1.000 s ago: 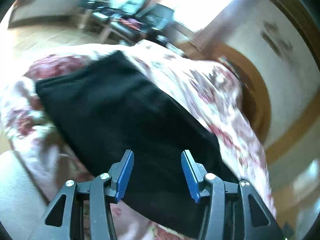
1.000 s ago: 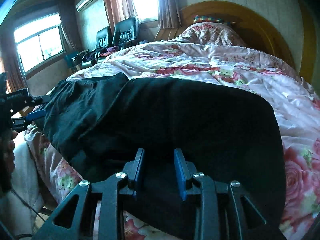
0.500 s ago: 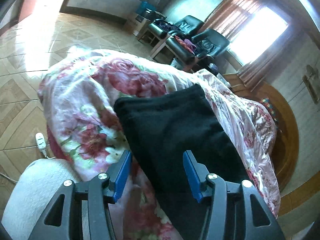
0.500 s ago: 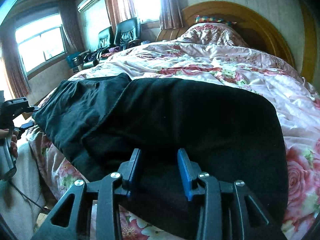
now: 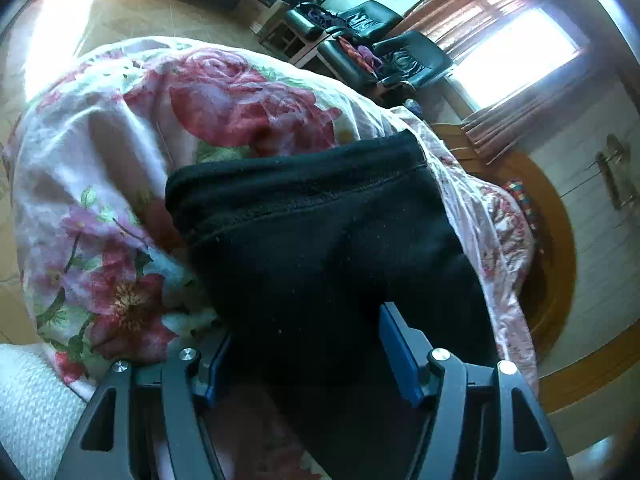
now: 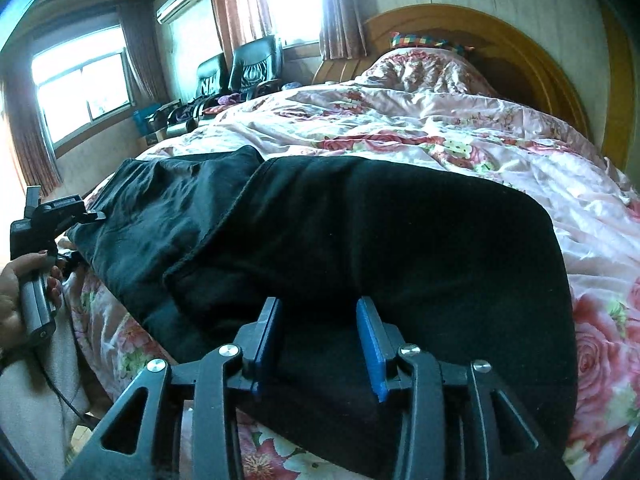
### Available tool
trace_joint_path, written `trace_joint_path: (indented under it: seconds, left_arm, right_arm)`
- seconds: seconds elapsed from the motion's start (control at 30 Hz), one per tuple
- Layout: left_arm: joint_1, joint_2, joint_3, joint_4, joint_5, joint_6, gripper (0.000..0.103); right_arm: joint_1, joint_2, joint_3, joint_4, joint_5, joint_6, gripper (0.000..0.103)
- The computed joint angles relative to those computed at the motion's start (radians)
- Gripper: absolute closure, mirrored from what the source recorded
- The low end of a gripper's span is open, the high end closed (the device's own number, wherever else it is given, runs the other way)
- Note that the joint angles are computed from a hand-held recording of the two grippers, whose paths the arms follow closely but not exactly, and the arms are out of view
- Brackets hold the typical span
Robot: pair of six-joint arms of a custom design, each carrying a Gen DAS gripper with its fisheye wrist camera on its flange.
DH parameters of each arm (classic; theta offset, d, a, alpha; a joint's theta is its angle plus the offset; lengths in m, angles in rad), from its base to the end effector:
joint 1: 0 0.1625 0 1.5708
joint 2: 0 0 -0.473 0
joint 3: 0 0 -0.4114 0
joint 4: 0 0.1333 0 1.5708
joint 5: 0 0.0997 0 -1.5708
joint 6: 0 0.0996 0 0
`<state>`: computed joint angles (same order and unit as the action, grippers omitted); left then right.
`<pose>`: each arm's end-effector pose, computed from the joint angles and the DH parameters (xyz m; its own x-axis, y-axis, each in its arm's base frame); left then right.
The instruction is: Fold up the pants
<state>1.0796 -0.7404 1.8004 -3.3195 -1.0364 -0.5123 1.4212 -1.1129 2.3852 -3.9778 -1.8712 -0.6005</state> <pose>-0.1593 -0.6879 0.1199 -0.9730 -0.2287 -0.0312 -0.1294 0.6525 -0.7467 0.0343 -0.4688 0.2437 -0.7819 0.1003 0.6153 -0.4592 0.5749 -0.6772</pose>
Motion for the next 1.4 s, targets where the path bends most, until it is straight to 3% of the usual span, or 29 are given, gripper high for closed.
trace_joint_path:
  seconds: [0.07,0.13,0.27,0.63,0.8,0.9,0.97,1.07,1.17,1.27,1.33,1.4]
  left_arm:
    - [0.01,-0.012,0.006,0.01,-0.033,-0.007,0.048]
    - [0.014,-0.03,0.021,0.014,-0.045,-0.014,0.068]
    - [-0.008,-0.054,0.06,-0.04,-0.041,0.009,0.084]
    - [-0.096,-0.08,0.074,-0.108,-0.087,0.194,0.085]
    - [-0.142,-0.075,0.058,-0.103,-0.106,0.276,0.085]
    - [-0.172,-0.066,0.049,-0.109,-0.133,0.328,0.085]
    - [-0.194,-0.059,0.044,-0.103,-0.174,0.385,0.085]
    - [-0.222,-0.058,0.05,-0.107,-0.262,0.471,0.094]
    - [-0.253,-0.046,0.049,-0.106,-0.379,0.574,0.094]
    - [-0.288,-0.021,0.038,-0.054,-0.405,0.679,0.094]
    - [-0.287,-0.012,0.03,0.021,-0.412,0.662,0.094]
    - [-0.254,-0.004,0.021,0.086,-0.471,0.566,0.093]
  right_arm:
    - [0.001,0.0,-0.001,0.001,-0.002,-0.001,0.062]
    - [0.0,-0.002,0.0,0.004,0.001,0.004,0.062]
    - [0.002,0.0,-0.001,0.002,-0.003,0.001,0.062]
    - [-0.005,-0.014,0.006,0.022,0.016,0.025,0.062]
    - [-0.016,-0.031,0.012,0.054,0.058,0.038,0.047]
    - [-0.011,-0.03,0.011,0.058,0.054,0.029,0.045]
    - [-0.021,-0.049,0.016,0.086,0.08,0.052,0.044]
    - [-0.042,-0.099,0.024,0.153,0.142,0.122,0.04]
    - [-0.032,-0.12,0.031,0.123,0.107,0.177,0.033]
    - [-0.038,-0.143,0.045,0.091,0.08,0.225,0.029]
    - [-0.073,-0.178,0.067,0.094,0.125,0.279,0.029]
    - [-0.103,-0.2,0.077,0.106,0.17,0.309,0.029]
